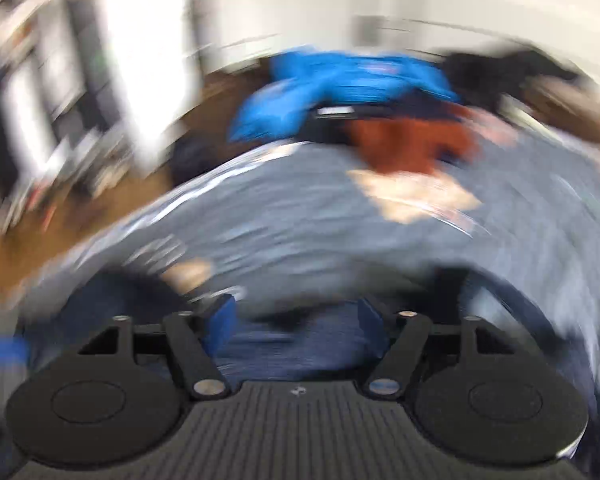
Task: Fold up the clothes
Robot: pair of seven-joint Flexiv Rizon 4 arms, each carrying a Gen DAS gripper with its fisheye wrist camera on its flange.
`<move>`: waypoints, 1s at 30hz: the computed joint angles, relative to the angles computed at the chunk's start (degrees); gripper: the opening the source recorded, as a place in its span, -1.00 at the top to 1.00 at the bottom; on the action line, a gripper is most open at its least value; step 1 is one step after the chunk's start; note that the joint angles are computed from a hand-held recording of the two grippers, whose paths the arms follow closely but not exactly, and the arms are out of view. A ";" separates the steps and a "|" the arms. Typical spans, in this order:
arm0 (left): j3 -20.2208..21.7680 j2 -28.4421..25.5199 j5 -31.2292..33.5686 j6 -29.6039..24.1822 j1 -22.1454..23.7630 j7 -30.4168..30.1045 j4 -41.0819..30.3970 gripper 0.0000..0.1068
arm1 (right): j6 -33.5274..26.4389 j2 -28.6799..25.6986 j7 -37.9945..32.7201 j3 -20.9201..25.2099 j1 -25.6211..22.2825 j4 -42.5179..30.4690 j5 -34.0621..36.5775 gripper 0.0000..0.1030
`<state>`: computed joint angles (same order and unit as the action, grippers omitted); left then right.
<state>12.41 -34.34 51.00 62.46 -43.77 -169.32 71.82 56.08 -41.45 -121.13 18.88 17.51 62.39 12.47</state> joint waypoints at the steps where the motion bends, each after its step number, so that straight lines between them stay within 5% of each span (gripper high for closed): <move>1: -0.06 0.26 0.00 0.35 0.15 0.17 0.32 -0.36 | -2.46 -0.72 -2.79 0.44 1.17 -1.20 -2.00 -0.40; 5: -3.76 1.33 -2.67 7.98 4.08 8.47 3.49 -0.36 | -11.10 -6.15 -5.63 -0.08 6.95 -10.88 -5.85 -0.41; 10: -12.95 3.93 -14.17 11.48 11.43 33.55 11.23 -0.36 | -27.54 -15.02 -9.66 4.18 11.21 -29.84 -2.57 -0.41; 16: -7.15 10.81 -14.93 -9.24 5.04 34.86 13.65 -0.37 | -35.23 -12.57 -28.62 4.47 13.97 -26.57 2.58 -0.41; 19: -6.12 16.27 -9.36 -22.03 1.75 29.93 15.21 -0.39 | -36.63 -10.59 -36.33 4.93 14.19 -23.51 5.38 -0.41; 26: -8.82 19.75 0.47 -47.02 -1.20 23.03 13.07 -0.55 | -38.64 -9.47 -39.57 0.53 17.87 -23.06 4.63 -0.40; 30: -10.01 22.12 5.66 -51.57 -0.98 11.43 13.73 -0.62 | -39.62 -8.65 -40.14 -0.86 19.52 -20.54 2.04 -0.40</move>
<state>2.40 -12.22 56.65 10.89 -44.75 -157.89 85.55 16.46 -50.11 -161.27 18.02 37.03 41.85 14.51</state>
